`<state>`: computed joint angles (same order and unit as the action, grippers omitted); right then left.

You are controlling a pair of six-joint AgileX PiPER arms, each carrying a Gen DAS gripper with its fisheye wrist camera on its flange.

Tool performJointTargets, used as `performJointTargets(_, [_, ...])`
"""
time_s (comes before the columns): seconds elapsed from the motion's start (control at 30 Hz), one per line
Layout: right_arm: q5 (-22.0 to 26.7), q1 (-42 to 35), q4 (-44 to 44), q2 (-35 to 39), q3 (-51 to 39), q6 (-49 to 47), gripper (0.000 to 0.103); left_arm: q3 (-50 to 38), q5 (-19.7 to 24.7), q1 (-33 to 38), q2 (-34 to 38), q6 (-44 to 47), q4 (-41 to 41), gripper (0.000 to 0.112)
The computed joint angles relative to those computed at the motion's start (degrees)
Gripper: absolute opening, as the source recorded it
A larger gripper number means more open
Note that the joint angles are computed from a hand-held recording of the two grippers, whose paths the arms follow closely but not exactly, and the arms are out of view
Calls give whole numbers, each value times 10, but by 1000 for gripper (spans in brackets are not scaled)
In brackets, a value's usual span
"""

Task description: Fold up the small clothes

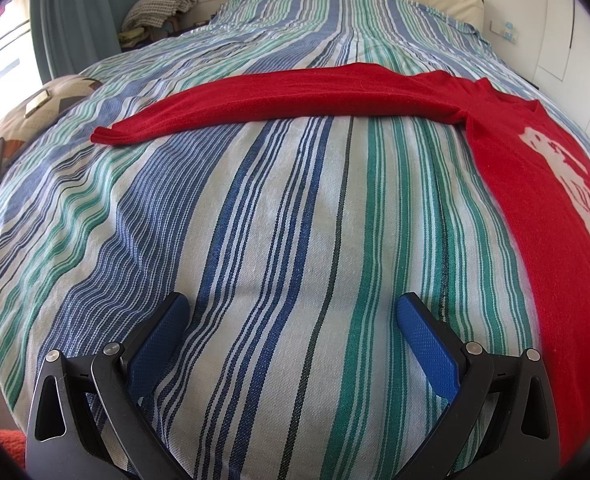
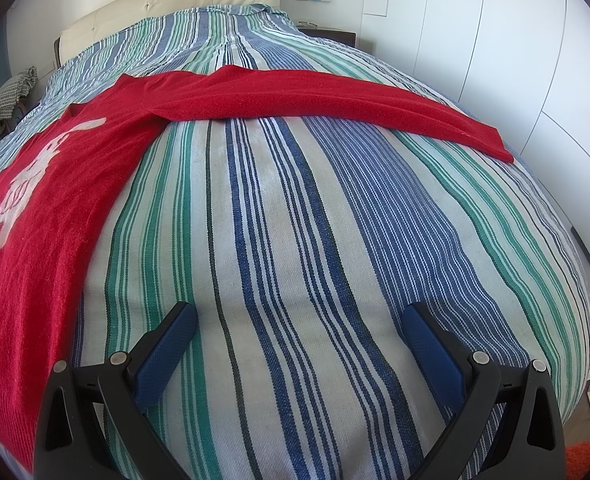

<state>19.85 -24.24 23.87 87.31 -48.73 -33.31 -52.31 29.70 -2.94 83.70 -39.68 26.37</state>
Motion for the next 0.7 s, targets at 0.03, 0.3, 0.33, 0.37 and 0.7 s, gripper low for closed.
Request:
performJointTargets(0.03, [0, 0, 0, 0, 0, 0, 102, 0, 0, 0, 0, -1, 1, 102])
performJointTargets(0.3, [-2, 0, 1, 0, 1, -1, 102, 1, -1, -1, 0, -4, 3, 102])
performJointTargets(0.33, [-2, 0, 1, 0, 1, -1, 102, 1, -1, -1, 0, -4, 3, 102])
performJointTargets(0.37, [-2, 0, 1, 0, 1, -1, 102, 1, -1, -1, 0, -5, 4, 102])
performJointTargets(0.7, [96, -8, -46, 16, -61, 35, 101, -12, 23, 5, -4, 55, -49, 103])
